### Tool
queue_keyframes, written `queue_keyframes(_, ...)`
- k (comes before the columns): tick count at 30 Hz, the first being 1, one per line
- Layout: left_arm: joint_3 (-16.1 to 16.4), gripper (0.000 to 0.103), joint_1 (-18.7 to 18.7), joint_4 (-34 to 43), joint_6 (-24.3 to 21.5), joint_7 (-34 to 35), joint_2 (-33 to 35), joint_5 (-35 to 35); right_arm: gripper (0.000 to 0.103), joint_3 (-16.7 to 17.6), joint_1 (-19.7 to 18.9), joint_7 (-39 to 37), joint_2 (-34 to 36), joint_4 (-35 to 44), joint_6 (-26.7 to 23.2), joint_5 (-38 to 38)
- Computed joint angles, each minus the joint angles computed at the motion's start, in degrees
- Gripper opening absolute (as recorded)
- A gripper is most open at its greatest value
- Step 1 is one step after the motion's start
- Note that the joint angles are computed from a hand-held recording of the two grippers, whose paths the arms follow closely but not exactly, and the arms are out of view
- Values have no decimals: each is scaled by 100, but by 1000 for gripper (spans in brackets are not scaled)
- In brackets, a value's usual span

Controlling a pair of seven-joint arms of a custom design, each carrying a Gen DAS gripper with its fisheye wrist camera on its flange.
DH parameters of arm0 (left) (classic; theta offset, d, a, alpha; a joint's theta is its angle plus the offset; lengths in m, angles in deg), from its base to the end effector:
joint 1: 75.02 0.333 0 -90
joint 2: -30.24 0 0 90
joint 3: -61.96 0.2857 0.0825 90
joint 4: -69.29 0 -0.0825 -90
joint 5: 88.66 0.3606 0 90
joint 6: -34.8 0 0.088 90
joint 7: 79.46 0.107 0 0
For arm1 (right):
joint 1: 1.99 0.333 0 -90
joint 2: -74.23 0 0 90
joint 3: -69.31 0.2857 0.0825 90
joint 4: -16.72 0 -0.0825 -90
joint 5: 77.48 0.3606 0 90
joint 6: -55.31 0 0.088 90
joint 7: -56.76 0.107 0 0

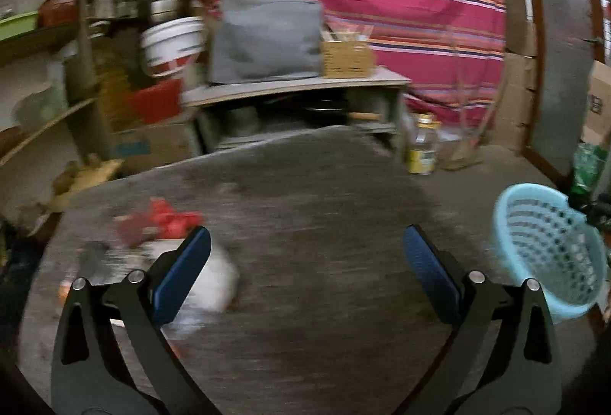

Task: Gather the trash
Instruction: 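Open both tools to drop the paper and blue bag into the basket, then grasp the orange snack bag with the left tool while the right tool grasps the white tissue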

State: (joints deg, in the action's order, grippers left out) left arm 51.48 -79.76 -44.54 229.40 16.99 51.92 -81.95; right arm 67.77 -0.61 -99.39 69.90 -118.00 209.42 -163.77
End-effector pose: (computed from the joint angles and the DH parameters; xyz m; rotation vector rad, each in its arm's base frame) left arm 0.6076 -0.1664 0.3929 -1.2085 1.9416 -1.0114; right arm 0.4928 0.0310 0.3677 -1.0442 2.2284 -1.0386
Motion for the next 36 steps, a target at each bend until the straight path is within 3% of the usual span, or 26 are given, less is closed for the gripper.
queue_keyframes(4,180,98,389,206,-35,46,77,20,95,198,297,-192,401,537,-101,220)
queue_keyframes(5,29,98,717,362,-151,-7,160,73,95,208,369,-201,508,658,-63,232)
queue_keyframes(8,-200,98,1224,810,-481,-54,429,71,95,231,642,-275,926,1135,-74,401)
queue_keyframes(10,-450,98,1647,1323,-950,31,753,1,95,220,839,-418,1271,1531,-12,542)
queue_keyframes(14,228,97,1326,2030,-1447,43,1149,-230,95,122,1230,-833,1791,2165,-88,820)
queue_keyframes(15,257,97,1370,2163,-1542,82,1236,-287,95,102,1313,-1060,1947,2354,-91,948)
queue_keyframes(18,-99,97,1806,2421,-1864,513,1436,-498,95,33,1547,-1716,2282,2763,-222,1336)
queue_keyframes(23,-122,91,1945,2382,-2029,1132,1545,-649,95,-141,1835,-2471,2690,3243,-316,1905)
queue_keyframes(25,32,88,1850,2387,-2019,1233,1586,-651,95,-253,1956,-2565,2744,3308,-293,2005)
queue_keyframes(27,-44,79,1939,2369,-2010,1445,1616,-690,95,-352,2091,-2682,2828,3413,-308,2097)
queue_keyframes(28,-164,78,2039,2355,-2022,1570,1615,-756,95,-389,2143,-2761,2875,3472,-326,2157)
queue_keyframes(31,-648,60,2439,2386,-2177,2095,1647,-1029,95,-488,2279,-2908,3002,3613,-356,2289)
queue_keyframes(36,-983,17,2704,2441,-2555,2767,1631,-1482,95,-583,2437,-3228,3202,3845,-374,2564)
